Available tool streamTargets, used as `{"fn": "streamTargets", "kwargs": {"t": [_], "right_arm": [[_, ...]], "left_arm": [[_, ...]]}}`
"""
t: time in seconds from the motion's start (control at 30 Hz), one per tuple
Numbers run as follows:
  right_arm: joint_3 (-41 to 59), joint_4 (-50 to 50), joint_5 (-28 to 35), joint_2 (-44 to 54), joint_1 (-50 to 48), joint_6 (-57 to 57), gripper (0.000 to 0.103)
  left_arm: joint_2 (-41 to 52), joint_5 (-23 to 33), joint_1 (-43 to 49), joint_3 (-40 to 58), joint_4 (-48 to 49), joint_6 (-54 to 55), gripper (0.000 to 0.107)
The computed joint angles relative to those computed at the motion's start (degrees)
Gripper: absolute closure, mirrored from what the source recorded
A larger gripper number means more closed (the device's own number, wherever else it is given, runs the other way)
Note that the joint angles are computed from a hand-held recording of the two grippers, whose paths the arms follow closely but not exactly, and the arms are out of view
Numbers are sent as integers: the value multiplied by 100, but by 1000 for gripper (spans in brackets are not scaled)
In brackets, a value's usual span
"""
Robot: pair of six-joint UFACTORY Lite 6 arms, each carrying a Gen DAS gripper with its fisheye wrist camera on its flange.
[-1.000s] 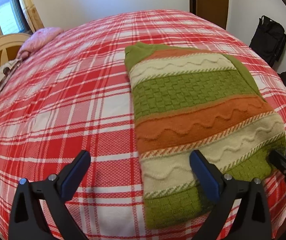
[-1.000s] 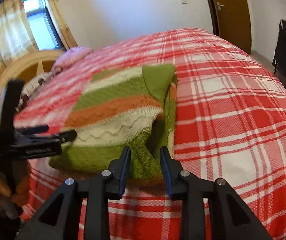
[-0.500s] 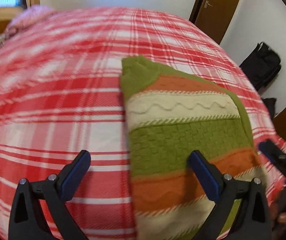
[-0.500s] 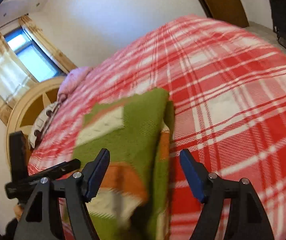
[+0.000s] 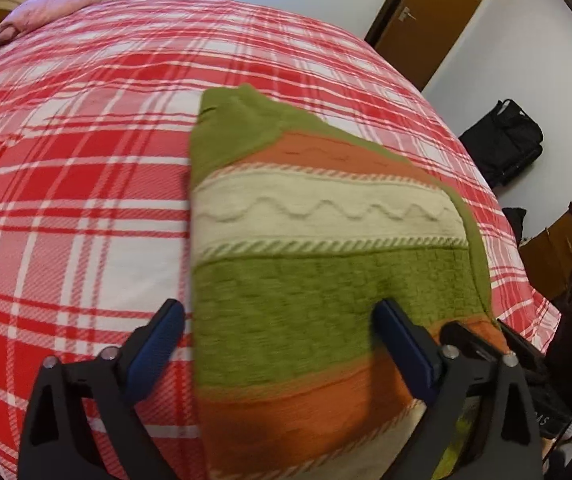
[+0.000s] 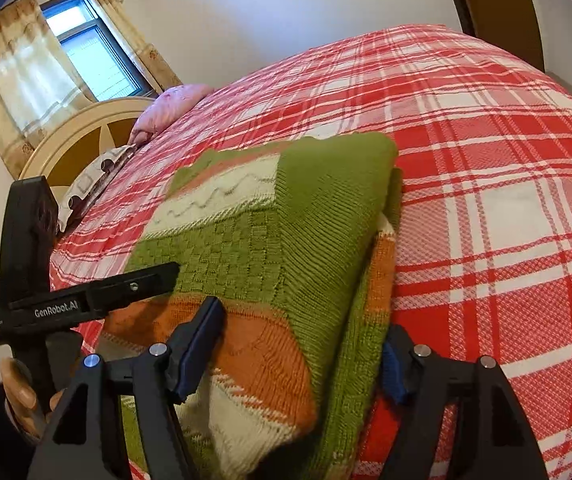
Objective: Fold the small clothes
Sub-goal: 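Pinch the bundle's end with the right gripper while the left gripper pinches it too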
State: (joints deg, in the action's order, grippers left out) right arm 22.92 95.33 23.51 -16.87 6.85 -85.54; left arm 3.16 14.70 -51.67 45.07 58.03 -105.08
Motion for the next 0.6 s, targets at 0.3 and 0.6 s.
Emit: {"fn": "streamTargets", "kwargs": {"t": [0.3,0.6], "right_arm": [[-92,497,-731,-254,756,-111,63],[-295,1089,718,200,-252,-573,53]], "left_arm": [[203,532,-315,313,318,-286,45],[250,488,-187,348,193,-173,38]]}}
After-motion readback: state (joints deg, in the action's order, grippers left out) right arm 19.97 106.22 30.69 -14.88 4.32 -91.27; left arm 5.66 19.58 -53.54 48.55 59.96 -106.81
